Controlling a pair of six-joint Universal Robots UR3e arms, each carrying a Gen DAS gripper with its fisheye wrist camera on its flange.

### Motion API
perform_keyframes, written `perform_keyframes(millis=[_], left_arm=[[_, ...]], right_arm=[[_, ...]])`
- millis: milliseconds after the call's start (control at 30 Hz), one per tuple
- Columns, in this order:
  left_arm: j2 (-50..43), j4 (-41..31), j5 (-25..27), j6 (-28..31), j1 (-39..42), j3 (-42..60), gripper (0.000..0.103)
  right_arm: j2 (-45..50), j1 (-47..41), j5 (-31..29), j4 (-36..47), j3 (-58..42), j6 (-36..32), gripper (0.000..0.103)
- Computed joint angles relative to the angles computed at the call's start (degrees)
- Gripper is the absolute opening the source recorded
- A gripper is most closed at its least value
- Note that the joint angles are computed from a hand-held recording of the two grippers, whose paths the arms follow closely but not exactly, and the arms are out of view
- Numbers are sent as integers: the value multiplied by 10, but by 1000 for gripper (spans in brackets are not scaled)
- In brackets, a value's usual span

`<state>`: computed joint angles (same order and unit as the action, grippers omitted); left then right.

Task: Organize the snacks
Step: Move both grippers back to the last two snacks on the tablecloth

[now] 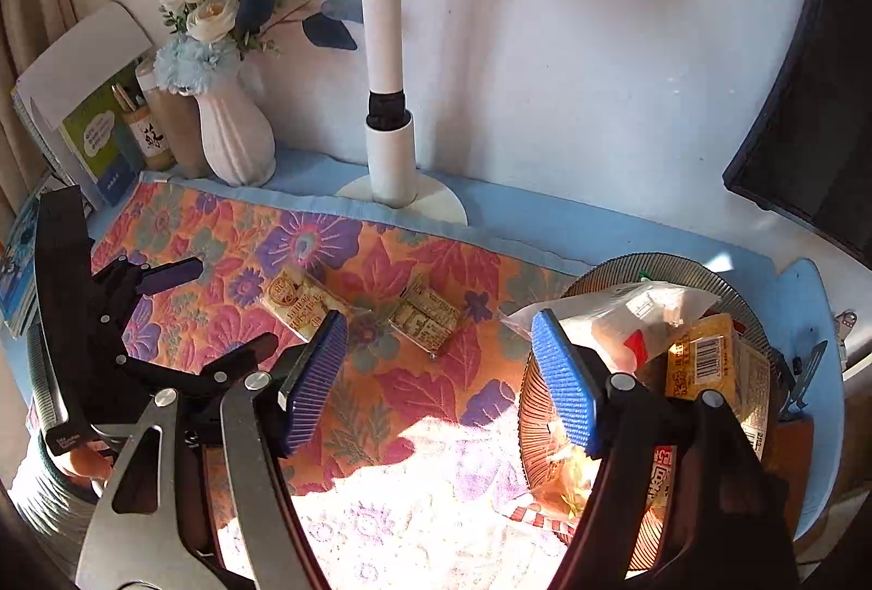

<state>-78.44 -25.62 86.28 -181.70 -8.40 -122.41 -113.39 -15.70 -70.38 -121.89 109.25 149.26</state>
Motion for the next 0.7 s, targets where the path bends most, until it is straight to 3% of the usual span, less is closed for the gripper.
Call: perform_keyframes(millis=[100, 233, 367, 533, 700], left_arm=[[-127, 36, 104, -44, -73, 48, 97], [-210, 61, 168, -57, -108, 86, 97], [-226, 54, 150, -55, -81, 90, 97], [-176, 55, 99, -19, -6, 33, 98], [-93, 30, 41, 46, 128, -40, 98]], right_arm=[[129, 78, -83, -29, -75, 54, 71], [253, 106, -90, 18, -175, 90, 71], [349, 133, -93, 56, -251, 117, 72], [438, 149, -82, 106, -339, 154, 78], [474, 146, -73, 110, -356, 168, 79]])
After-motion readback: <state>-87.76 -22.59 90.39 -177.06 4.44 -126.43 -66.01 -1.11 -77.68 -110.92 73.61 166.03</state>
